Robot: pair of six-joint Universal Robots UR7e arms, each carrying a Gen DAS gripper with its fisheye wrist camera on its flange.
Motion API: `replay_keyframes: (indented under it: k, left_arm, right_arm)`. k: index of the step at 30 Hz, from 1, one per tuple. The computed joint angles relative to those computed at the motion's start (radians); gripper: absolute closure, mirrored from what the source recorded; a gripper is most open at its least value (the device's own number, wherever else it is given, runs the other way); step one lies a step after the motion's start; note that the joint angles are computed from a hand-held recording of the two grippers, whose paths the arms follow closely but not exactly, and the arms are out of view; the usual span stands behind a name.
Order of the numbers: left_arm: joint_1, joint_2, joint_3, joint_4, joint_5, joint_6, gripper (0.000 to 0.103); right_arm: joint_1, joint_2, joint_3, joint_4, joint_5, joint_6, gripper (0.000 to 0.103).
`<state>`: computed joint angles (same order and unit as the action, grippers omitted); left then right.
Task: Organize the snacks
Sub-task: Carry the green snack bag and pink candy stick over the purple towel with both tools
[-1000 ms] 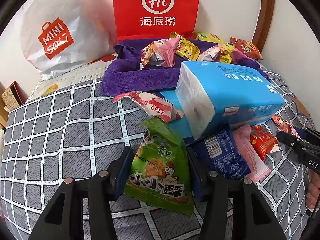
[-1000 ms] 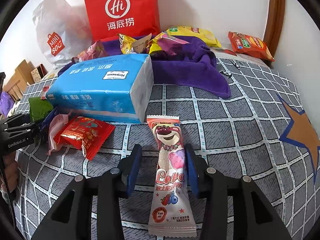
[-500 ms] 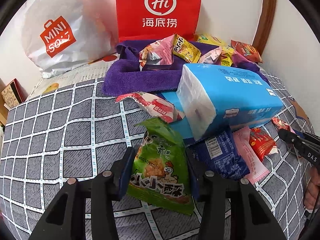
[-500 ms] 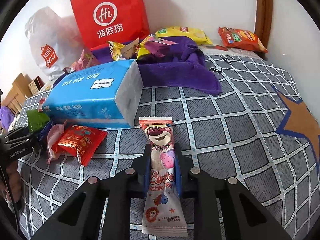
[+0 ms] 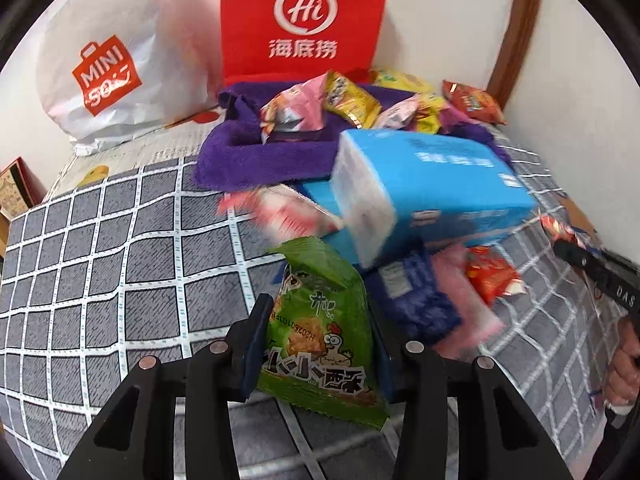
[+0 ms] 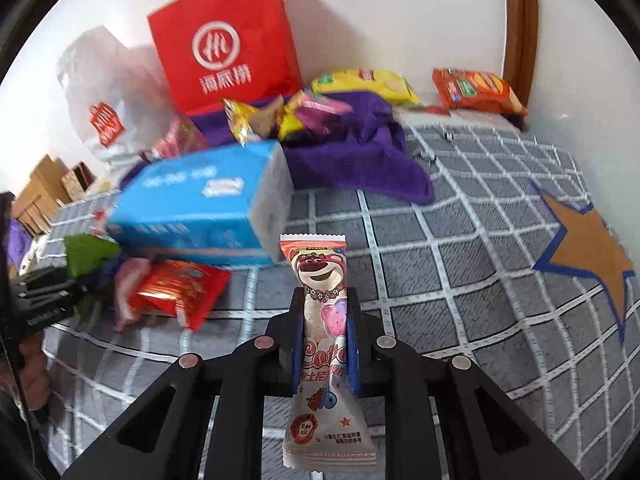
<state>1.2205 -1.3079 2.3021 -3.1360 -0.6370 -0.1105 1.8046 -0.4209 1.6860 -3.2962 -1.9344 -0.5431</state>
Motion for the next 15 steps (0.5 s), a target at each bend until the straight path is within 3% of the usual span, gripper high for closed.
replay_keyframes:
  k: [9,15]
  left_arm:
    - [-0.07,-0.096,0.029,0.163,-0.013,-0.148,0.061]
    - [-0.113,-0.13,0.002,0.234,-0.014,-0.188,0.061]
  right_arm:
    - [0.048,-0.053,0.04,-0.012,0.037,0.001,0.086]
    - [0.086,-0.065,0.022,0.022,0.061,-0.005,0.086]
